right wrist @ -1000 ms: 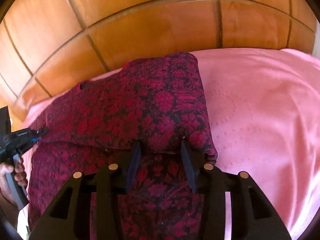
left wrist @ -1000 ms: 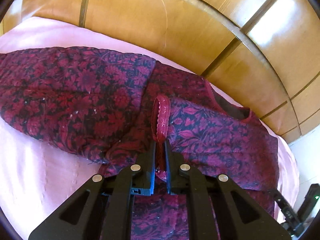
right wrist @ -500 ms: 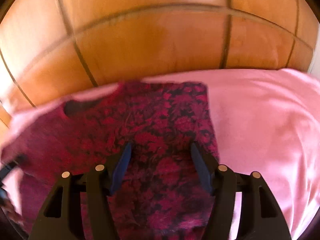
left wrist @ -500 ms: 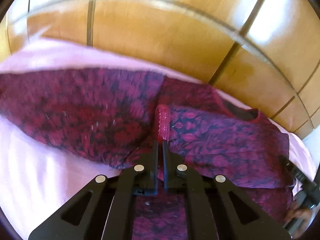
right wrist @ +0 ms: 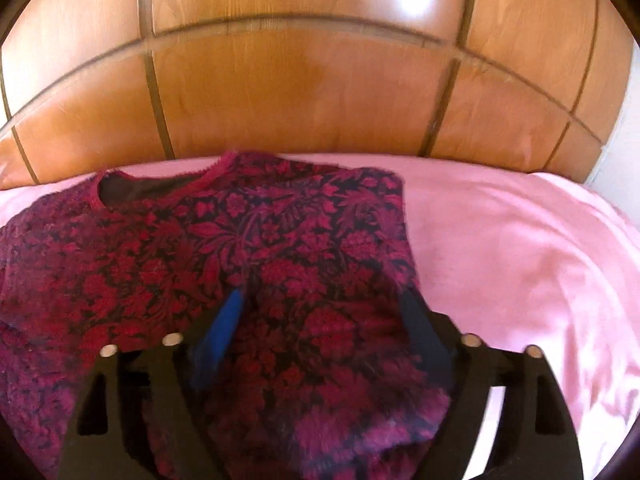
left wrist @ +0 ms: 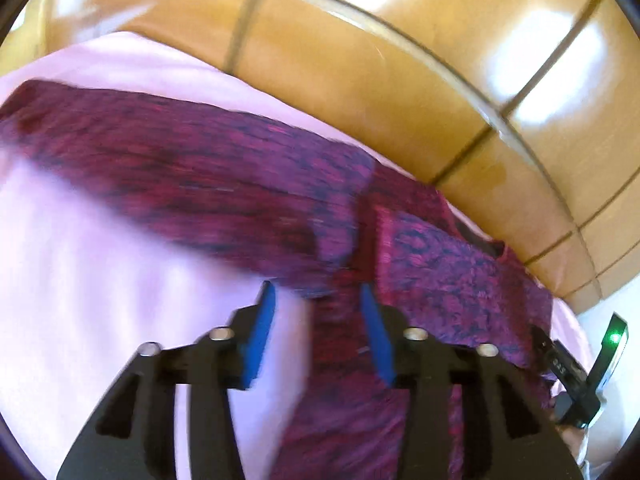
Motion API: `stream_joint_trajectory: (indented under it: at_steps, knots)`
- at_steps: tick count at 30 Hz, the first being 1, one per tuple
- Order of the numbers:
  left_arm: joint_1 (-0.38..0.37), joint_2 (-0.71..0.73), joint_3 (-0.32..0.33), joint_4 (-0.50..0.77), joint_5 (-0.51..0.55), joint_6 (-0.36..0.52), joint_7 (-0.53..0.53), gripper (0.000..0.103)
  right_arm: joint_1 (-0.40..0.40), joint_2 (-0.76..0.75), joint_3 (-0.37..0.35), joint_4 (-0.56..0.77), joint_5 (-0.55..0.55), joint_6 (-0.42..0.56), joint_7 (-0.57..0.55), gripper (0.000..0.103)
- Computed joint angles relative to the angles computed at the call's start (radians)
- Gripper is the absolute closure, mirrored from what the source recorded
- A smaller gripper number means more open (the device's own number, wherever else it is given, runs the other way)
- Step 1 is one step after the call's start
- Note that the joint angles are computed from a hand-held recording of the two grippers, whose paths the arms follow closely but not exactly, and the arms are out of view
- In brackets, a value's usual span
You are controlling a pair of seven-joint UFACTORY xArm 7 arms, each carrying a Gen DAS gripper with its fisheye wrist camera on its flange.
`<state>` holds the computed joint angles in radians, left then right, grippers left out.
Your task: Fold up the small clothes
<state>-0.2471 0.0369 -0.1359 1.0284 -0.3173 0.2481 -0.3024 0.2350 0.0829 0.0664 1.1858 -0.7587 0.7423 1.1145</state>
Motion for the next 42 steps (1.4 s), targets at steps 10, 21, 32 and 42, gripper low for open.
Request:
stream_joint_trajectory:
  at_steps: [10,21,32,42]
  knots:
    - [0.060,-0.193,0.188,-0.217,-0.444,-0.021,0.240,0.058,0.033,-0.165,0.105,-0.184,0.122,-0.113,-0.031,0.013]
    - [0.219,-0.058,0.246,-0.072,-0.645,0.032,0.285,0.058,0.063,-0.109,0.104,-0.176,0.133,-0.092,-0.048,0.002]
    - [0.325,0.107,0.173,0.103,-0.381,0.069,0.124,0.085,0.073,-0.094,0.099,-0.165,0.098,-0.080,-0.027,0.002]
    - [0.268,-0.015,0.058,0.089,-0.441,-0.023,0.397,0.092,0.076,-0.098,0.097,-0.168,0.098,-0.088,-0.021,0.002]
